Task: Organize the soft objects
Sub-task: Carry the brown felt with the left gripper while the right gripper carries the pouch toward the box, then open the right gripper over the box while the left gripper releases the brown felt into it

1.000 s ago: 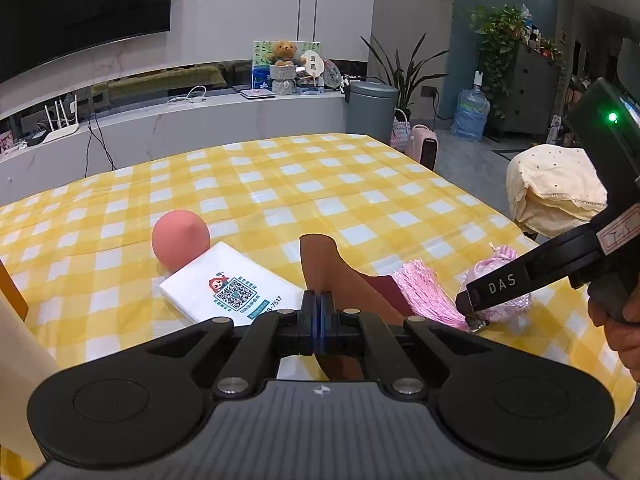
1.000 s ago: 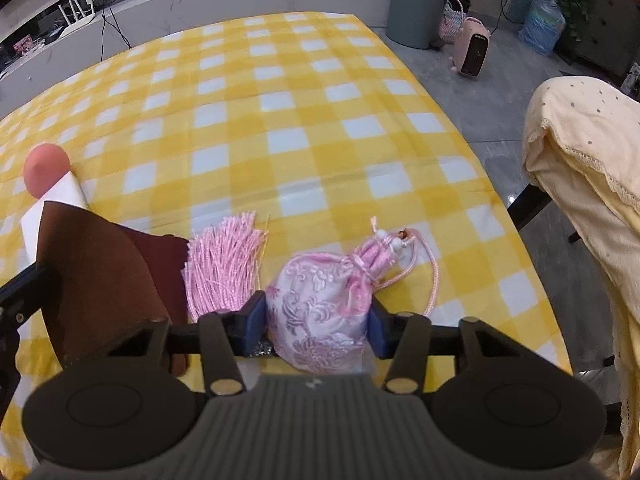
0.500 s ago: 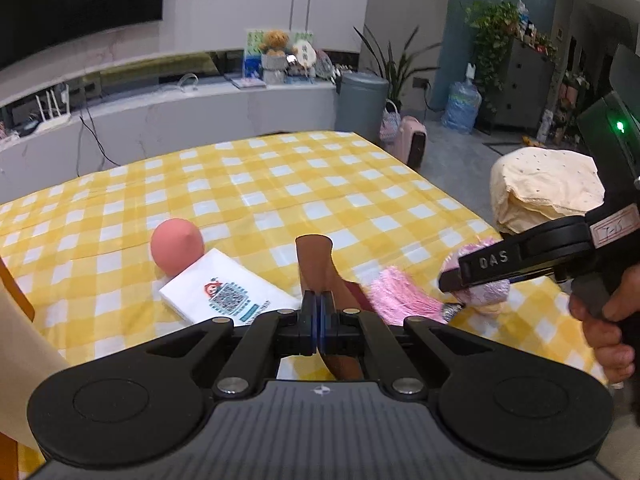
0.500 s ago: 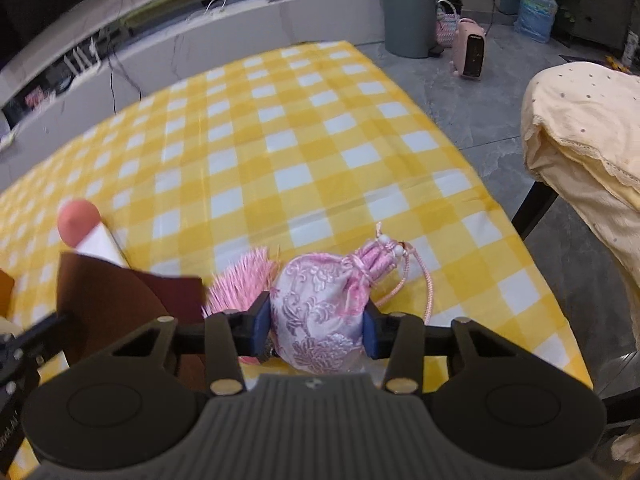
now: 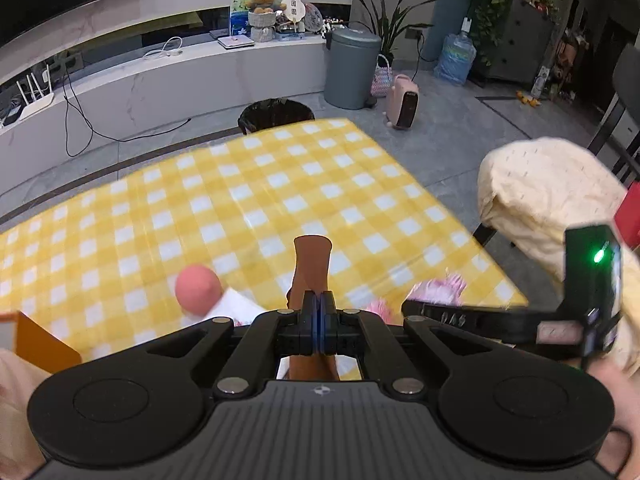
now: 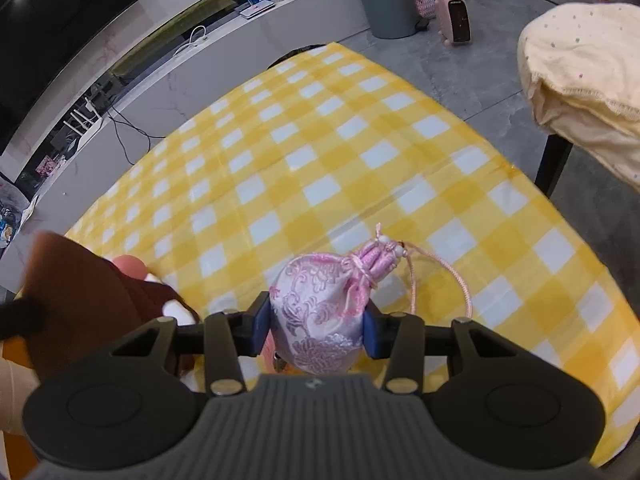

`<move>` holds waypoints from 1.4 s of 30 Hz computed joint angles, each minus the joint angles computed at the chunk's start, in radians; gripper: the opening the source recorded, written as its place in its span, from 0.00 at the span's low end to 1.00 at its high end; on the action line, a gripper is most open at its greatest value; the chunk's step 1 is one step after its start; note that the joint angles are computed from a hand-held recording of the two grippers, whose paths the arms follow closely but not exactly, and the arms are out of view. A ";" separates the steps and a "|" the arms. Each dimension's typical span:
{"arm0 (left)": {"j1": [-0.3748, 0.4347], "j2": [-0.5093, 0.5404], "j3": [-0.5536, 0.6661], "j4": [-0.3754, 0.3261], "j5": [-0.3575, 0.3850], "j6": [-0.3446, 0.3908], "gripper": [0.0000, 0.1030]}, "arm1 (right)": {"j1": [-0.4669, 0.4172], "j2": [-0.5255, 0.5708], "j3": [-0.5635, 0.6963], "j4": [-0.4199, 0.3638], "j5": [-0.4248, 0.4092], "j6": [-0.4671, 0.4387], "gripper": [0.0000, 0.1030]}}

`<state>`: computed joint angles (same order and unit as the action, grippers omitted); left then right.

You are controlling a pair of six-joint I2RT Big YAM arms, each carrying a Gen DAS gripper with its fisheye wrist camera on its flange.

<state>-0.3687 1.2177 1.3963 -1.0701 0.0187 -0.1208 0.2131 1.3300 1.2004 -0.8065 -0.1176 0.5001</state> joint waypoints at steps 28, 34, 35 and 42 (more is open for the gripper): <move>0.700 0.125 0.350 -0.321 0.153 0.121 0.01 | 0.357 0.441 1.034 -0.410 0.017 0.112 0.43; 0.886 0.071 0.243 -0.332 0.260 0.259 0.01 | 0.532 0.562 1.273 -0.539 0.020 -0.026 0.43; 0.913 0.065 0.221 -0.339 0.282 0.279 0.01 | 0.558 0.588 1.322 -0.574 0.026 -0.048 0.43; 0.988 -0.014 0.029 -0.235 0.342 0.357 0.01 | 0.702 0.751 1.587 -0.765 0.118 -0.144 0.43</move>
<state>0.6194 1.2040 1.4258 -1.3049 0.3606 0.2365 0.9148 2.0815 2.7870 -1.5712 -0.0001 0.3561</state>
